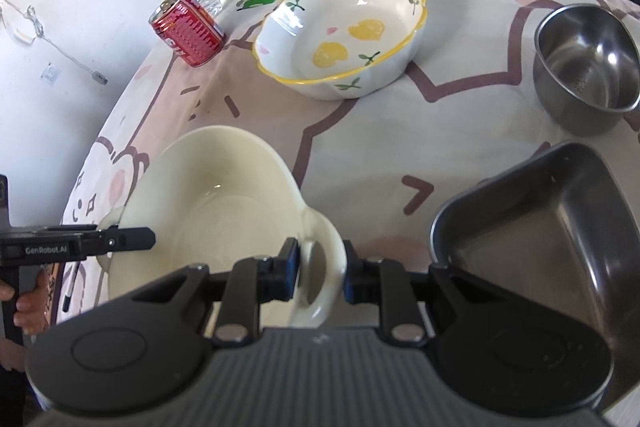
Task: Organize plates and bowls
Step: 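Lift the cream bowl off the cloth with both grippers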
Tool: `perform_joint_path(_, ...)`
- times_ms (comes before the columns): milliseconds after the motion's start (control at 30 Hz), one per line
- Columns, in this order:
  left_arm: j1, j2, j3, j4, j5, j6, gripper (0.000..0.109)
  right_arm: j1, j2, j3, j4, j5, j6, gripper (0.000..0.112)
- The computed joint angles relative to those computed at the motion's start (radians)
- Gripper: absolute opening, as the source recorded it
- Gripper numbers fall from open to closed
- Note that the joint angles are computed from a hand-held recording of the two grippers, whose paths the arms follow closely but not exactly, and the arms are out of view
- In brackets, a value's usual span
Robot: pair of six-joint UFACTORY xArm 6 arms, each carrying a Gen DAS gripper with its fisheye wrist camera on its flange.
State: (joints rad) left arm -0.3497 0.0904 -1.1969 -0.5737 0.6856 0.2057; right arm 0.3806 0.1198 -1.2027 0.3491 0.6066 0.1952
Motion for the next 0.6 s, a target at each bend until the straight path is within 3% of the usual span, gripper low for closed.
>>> perform_joint_path(233,-0.003,-0.009,0.010,0.000,-0.007,-0.005,0.025,0.019,-0.008,0.001,-0.130,-0.001,0.108,0.029)
perform_joint_path(600,0.017,-0.014,0.006,-0.044,0.069,0.029,0.026,0.014,-0.030,0.034,-0.068,-0.013,0.049,0.030)
